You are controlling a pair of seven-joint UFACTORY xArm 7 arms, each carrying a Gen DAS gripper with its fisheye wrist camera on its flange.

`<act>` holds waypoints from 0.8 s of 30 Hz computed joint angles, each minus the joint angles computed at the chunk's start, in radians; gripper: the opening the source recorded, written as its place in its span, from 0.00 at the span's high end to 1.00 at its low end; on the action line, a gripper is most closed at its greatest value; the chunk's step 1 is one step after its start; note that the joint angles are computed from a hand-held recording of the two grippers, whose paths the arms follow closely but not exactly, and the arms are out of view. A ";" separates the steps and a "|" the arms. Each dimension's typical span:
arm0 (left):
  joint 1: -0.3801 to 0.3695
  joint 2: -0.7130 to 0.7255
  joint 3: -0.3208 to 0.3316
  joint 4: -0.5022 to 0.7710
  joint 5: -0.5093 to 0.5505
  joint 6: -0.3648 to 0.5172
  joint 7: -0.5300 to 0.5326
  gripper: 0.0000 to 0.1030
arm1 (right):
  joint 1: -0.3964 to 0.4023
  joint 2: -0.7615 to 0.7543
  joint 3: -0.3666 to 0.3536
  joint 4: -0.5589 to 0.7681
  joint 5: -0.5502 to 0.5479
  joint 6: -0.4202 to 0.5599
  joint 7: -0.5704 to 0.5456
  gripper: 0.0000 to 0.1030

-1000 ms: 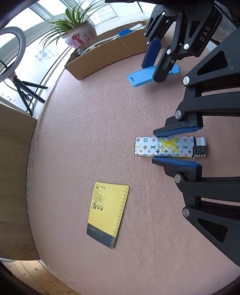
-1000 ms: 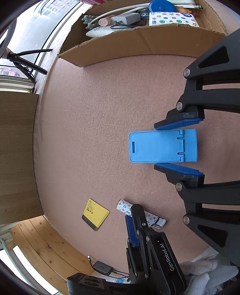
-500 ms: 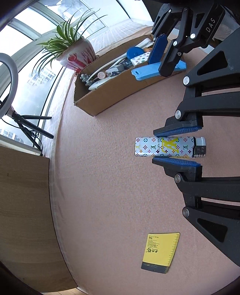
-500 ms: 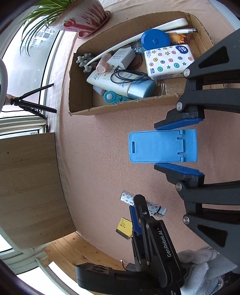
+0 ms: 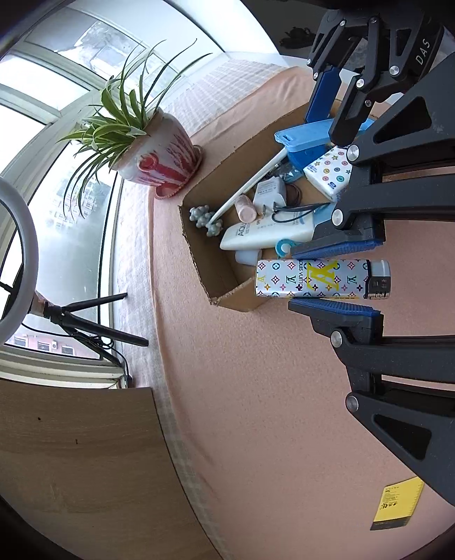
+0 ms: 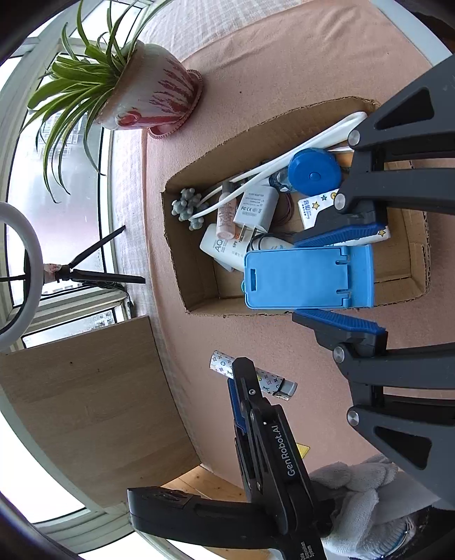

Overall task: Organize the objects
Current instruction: 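Carry lighter and phone stand over the box and open both grippers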

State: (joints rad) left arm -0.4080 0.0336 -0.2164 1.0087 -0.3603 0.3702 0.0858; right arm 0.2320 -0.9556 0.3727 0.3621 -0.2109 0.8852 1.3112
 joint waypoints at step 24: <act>-0.082 0.280 -0.019 0.327 0.258 0.052 -0.165 0.78 | -0.040 -0.242 -0.070 -0.114 0.032 0.131 -0.103 0.68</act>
State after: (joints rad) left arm -0.4903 0.3139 -0.2351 1.3358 -0.1027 0.4225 -0.0792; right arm 0.1916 -1.1978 0.3027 0.2484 -0.1792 1.0165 1.2082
